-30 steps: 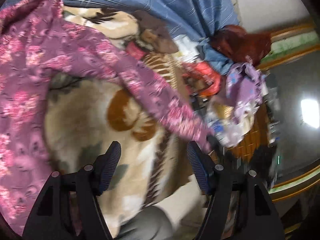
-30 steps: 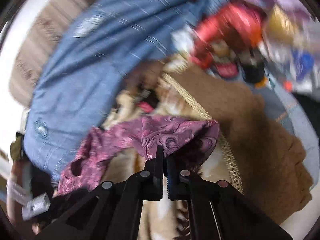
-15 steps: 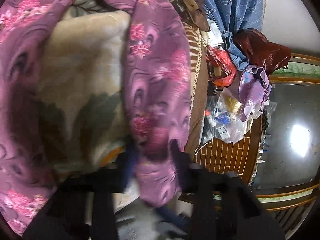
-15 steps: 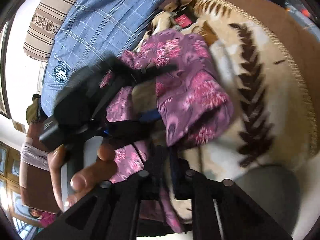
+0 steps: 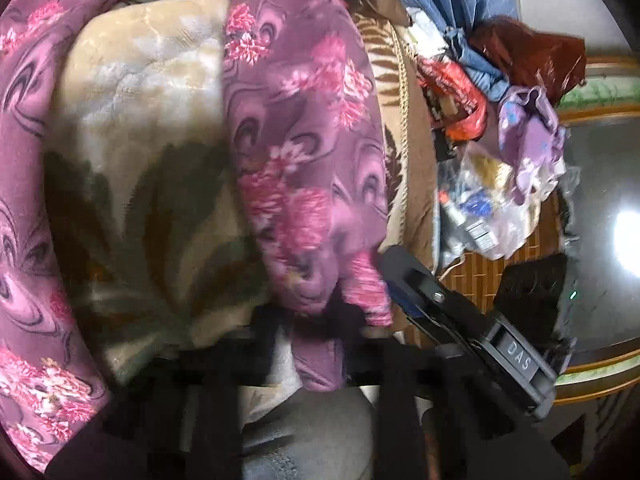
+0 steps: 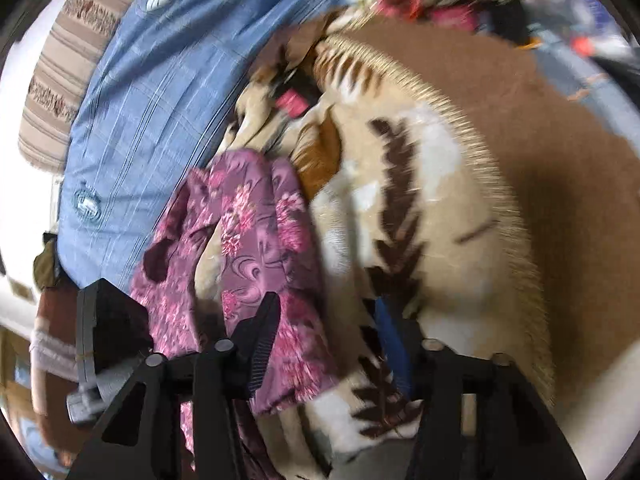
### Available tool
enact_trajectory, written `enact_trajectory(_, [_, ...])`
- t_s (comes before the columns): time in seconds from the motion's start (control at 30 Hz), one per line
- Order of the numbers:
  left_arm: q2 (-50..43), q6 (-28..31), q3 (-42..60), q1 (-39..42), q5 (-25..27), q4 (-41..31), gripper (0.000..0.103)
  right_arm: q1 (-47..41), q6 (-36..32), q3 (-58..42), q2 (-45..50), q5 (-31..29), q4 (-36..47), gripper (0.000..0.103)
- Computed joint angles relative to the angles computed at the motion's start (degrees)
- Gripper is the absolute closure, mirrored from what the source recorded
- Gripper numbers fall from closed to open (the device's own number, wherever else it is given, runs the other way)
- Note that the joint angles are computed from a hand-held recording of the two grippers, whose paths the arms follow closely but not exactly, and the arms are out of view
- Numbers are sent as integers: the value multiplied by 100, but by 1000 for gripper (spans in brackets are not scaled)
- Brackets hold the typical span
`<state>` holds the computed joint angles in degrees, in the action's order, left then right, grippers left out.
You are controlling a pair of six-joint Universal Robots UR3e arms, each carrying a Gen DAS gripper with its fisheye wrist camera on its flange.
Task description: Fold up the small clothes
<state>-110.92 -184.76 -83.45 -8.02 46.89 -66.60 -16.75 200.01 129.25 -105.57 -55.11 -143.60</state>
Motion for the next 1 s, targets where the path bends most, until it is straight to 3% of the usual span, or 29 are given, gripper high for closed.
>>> enact_trajectory(0.03, [130, 0, -75, 16, -9, 95, 98, 27, -61, -74, 98, 98, 43, 82])
enact_trajectory(0.07, [292, 6, -174, 57, -30, 152, 98, 128, -98, -225, 170, 84, 131, 96])
enact_trajectory(0.17, [915, 202, -326, 348, -204, -20, 99, 386, -96, -512, -81, -15, 323, 98])
enact_trajectory(0.23, [1499, 628, -346, 768, -397, -602, 99, 620, 9, -886, -205, 81, 471, 98])
enact_trajectory(0.33, [2503, 1860, -158, 1795, -454, -1966, 99, 1643, 474, -1851, 217, -264, 257, 99])
enact_trajectory(0.43, [2967, 3731, 464, 3115, -198, -3744, 99, 2989, 1059, -3122, 1280, -882, 35, 99])
enact_trajectory(0.57, [2703, 4928, 741, 4119, 198, -4214, 99, 4363, 1686, -4889, 3093, -1447, -155, 99])
enact_trajectory(0.7, [2849, 5830, -299, 5102, 572, -3801, 99, 5118, 2223, -6446, 4723, -1529, 8, 99])
enact_trajectory(0.77, [3239, 5866, -1445, 5484, 756, -2743, 96, 5414, 2299, -7002, 5261, -1690, 225, 101])
enact_trajectory(0.8, [3416, 5638, -2045, 5586, 968, -1890, 93, 5561, 2322, -7475, 5676, -1799, 507, 96])
enact_trajectory(0.87, [3605, 5220, -3101, 5742, 1435, -217, 80, 5805, 2195, -8453, 6258, -2130, 1432, 95])
enact_trajectory(0.93, [3589, 4996, -3653, 5970, 1752, 681, 73, 5969, 2124, -9105, 6564, -2474, 2024, 92])
enact_trajectory(0.97, [3666, 4982, -3817, 6145, 1748, 859, 67, 6046, 2045, -9669, 6802, -2678, 2456, 81])
enact_trajectory(1.0, [3787, 4945, -4018, 6287, 1734, 1126, 64, 6118, 1984, -10206, 7023, -2889, 2853, 63])
